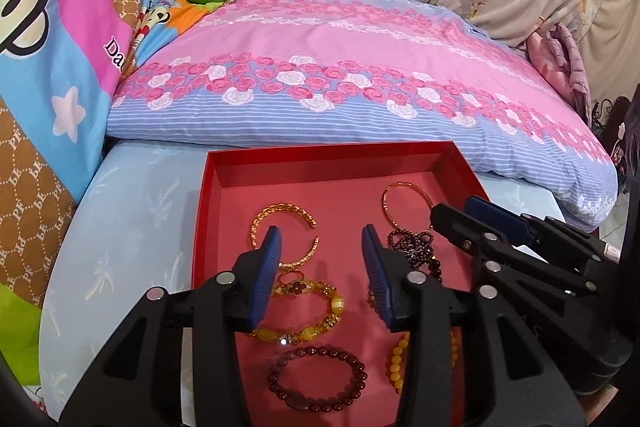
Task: Organize jewelry
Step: 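Lower both items into the box and open both tools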
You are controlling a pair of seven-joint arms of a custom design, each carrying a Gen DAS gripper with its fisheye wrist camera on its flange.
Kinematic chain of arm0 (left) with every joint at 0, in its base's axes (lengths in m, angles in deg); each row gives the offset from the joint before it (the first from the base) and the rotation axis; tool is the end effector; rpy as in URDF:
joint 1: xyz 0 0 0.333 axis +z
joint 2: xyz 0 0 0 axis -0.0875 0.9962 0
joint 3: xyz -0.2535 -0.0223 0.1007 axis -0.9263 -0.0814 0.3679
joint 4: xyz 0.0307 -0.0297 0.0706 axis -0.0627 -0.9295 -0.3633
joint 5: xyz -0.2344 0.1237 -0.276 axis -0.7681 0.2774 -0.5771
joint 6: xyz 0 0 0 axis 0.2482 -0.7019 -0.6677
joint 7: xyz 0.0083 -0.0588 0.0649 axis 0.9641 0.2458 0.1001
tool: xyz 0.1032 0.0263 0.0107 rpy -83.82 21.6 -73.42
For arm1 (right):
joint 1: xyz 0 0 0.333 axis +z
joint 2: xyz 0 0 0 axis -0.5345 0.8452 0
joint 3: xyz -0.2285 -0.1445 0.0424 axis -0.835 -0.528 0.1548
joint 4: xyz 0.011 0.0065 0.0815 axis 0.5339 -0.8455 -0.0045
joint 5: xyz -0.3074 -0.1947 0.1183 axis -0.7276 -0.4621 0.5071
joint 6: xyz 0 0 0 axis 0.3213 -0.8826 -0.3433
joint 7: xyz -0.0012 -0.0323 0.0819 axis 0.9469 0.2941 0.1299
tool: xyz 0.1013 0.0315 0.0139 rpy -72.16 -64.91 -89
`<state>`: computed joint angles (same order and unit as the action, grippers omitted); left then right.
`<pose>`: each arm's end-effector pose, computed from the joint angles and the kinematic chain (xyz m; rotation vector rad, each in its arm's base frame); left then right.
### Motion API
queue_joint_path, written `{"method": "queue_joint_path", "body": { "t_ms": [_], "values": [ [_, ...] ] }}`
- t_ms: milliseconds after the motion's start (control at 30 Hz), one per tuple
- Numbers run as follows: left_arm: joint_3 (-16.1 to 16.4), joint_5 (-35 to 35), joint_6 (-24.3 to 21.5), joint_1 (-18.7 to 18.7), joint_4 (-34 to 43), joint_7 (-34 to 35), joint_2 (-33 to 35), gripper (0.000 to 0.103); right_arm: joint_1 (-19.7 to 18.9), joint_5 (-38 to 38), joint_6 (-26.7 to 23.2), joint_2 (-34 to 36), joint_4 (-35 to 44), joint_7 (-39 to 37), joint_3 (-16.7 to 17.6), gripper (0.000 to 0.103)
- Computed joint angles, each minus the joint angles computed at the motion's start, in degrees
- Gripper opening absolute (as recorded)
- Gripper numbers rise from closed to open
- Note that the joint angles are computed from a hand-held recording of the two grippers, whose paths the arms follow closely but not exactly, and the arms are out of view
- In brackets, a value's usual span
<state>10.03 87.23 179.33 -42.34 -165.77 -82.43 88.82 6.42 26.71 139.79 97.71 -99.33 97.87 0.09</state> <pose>0.4212 -0.4788 0.3378 -2.0204 1.5724 -0.7272 0.4786 0.3746 0.3334 -2.0176 1.3253 -0.2967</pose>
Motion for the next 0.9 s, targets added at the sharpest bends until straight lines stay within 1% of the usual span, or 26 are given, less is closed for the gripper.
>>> {"method": "queue_joint_path", "body": {
  "t_ms": [67,133,233,300,400,467,500,600,633,667,700,767,800,900],
  "values": [
    [-0.03,-0.11,-0.21,-0.01,-0.06,0.01,-0.09,0.041,0.79,-0.44,0.12,-0.25,-0.33,0.37,-0.81,0.034],
    [-0.13,-0.18,-0.71,-0.13,-0.30,-0.07,-0.46,0.041,3.32,-1.96,0.38,-0.82,-0.99,2.02,-3.45,0.034],
    [-0.49,0.06,-1.63,-0.45,-1.03,-0.69,-1.50,0.041,4.54,-3.19,1.09,-2.20,-2.51,3.46,-4.67,0.033],
    [-0.92,0.15,-2.72,-0.76,-1.16,-0.95,-2.01,0.041,5.80,-4.23,1.79,-3.58,-4.10,4.63,-5.92,0.034],
    [-1.73,-0.04,-4.90,-1.45,-1.12,-0.91,-2.62,0.041,9.39,-7.09,2.41,-5.53,-6.39,7.68,-9.68,0.034],
    [-2.27,-0.24,-6.09,-1.92,-1.09,-1.00,-2.95,0.041,10.07,-8.59,2.78,-6.97,-8.08,9.29,-10.37,0.034],
    [-2.51,-0.44,-6.36,-2.04,-1.21,-1.16,-3.14,0.041,10.89,-9.83,3.00,-7.91,-9.19,10.49,-11.24,0.034],
    [-3.34,-1.23,-7.04,-2.47,-2.17,-1.95,-4.12,0.041,17.23,-17.97,3.56,-10.15,-11.77,17.95,-18.47,0.034],
    [-3.59,-1.34,-7.43,-2.70,-2.26,-2.29,-4.29,0.041,20.48,-22.46,3.69,-10.92,-12.51,22.01,-22.27,0.034],
    [-3.88,-1.56,-7.84,-2.94,-2.51,-2.60,-4.57,0.041,24.07,-28.49,3.70,-11.77,-13.19,27.40,-26.61,0.034],
    [-4.15,-1.78,-8.22,-3.14,-2.79,-2.93,-4.83,0.041,26.38,-34.32,3.57,-12.73,-13.82,32.60,-29.57,0.034],
    [-4.67,-2.04,-8.88,-3.58,-3.27,-3.60,-5.33,0.041,27.54,-43.15,3.31,-14.43,-14.81,40.47,-31.65,0.034],
    [-4.98,-2.33,-9.13,-3.78,-3.64,-3.99,-5.68,0.041,27.32,-47.20,3.21,-15.34,-15.37,44.15,-31.81,0.034],
    [-5.86,-2.60,-10.69,-4.71,-4.24,-5.21,-6.29,0.041,24.93,-55.71,2.89,-17.87,-17.22,51.78,-29.97,0.034]
  ]
}}
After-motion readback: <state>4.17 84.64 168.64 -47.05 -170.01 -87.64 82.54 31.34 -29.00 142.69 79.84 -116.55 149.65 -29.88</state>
